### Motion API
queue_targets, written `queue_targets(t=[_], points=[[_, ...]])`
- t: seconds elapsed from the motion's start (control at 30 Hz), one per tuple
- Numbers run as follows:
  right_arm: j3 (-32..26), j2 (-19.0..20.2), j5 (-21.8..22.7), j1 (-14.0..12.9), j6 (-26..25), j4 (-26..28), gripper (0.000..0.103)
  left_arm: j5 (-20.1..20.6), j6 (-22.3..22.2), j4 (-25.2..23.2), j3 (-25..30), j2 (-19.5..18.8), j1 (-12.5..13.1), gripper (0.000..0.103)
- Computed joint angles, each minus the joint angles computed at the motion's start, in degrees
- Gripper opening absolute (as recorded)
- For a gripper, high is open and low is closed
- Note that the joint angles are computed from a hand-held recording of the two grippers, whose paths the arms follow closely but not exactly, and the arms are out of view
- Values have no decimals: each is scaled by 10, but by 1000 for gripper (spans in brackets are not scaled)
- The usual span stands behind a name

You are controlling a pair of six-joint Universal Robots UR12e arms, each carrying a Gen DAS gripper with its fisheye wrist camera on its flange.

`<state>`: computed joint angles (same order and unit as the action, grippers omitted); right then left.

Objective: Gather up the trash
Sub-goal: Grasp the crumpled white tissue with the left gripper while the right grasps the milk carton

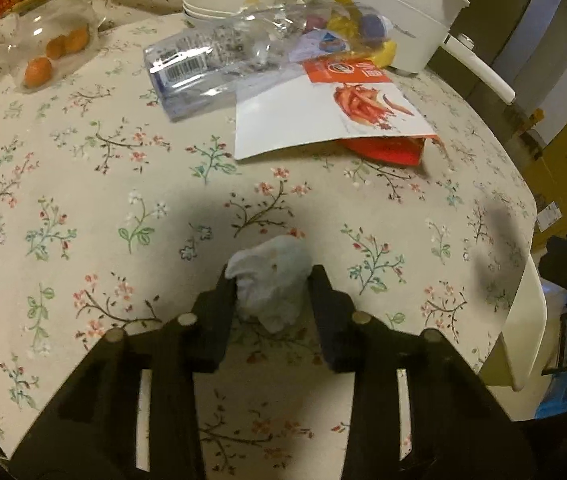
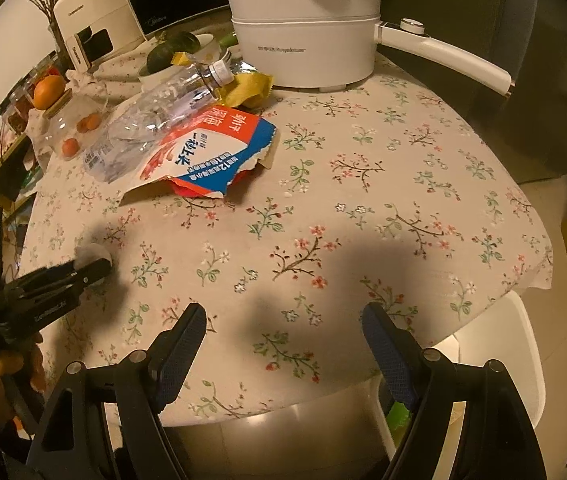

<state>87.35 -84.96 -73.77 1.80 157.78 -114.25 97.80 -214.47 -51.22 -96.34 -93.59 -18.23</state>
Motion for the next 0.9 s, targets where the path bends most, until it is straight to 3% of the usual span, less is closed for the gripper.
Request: queue_targets(t=[0.23, 0.43, 0.77, 0.9], points=[[6, 2, -12, 15, 7, -31, 82, 0, -3, -13, 5, 18, 2, 34], [0, 21, -57, 55, -26, -98, 82, 22, 10, -13, 0, 45, 7, 34], [-17, 68, -118, 118, -119, -197, 80, 18, -15, -16, -8, 64, 26, 34], [-28, 87, -143, 132, -143, -208, 60, 20, -10, -9, -11, 72, 28, 34]])
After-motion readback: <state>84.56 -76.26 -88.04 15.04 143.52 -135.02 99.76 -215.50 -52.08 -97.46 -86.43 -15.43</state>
